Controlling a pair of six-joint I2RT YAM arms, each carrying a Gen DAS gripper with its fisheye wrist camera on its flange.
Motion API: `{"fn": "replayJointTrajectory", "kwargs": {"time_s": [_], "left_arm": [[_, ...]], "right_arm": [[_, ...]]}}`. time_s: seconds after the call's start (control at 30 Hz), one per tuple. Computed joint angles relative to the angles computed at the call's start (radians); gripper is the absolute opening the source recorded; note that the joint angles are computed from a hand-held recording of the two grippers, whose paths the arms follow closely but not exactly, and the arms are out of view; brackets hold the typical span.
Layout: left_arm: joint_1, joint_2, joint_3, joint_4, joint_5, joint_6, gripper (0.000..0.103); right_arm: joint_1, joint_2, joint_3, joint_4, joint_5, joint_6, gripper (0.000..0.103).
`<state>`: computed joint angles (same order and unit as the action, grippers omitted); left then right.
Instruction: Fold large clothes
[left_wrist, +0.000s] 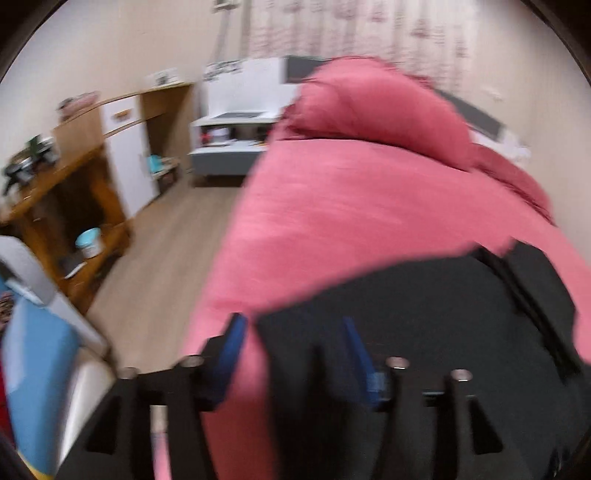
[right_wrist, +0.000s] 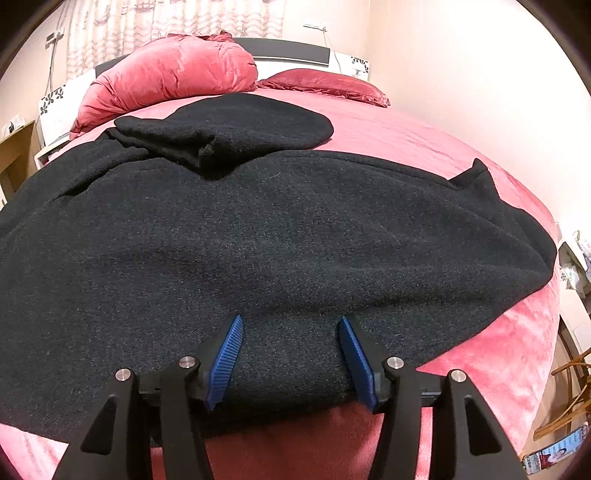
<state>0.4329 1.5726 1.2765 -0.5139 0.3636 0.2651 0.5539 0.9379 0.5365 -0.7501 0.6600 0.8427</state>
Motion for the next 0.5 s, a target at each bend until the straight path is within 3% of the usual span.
{"fn": "replayJointTrajectory", "kwargs": {"time_s": [0.07,0.2,0.3,0.5], "left_arm": [[-0.038,-0.075,-0.117,0.031,0.006,0.019,0.077],[-0.139,-0.128,-0.271,0.034,-0.056,0.057,0.078],[-0.163,-0.173,-0.415,0.210,-0.092,0.097,0.082],[-0.144,-0.201,-0.483,0.284,-0.053,0.146,0.083]], "right_arm": [[0.004,0.004,0.003,-0.004,0.004,0.004,0.056],[-0.012,-0.024,-0.009,0.008,-0.017,-0.009,0.056],[-0.028,-0.040,-0.018,0.020,-0.031,-0.024,0.056],[-0.045,-0.041,-0.017,0.025,-0.041,-0.041,0.056]]}}
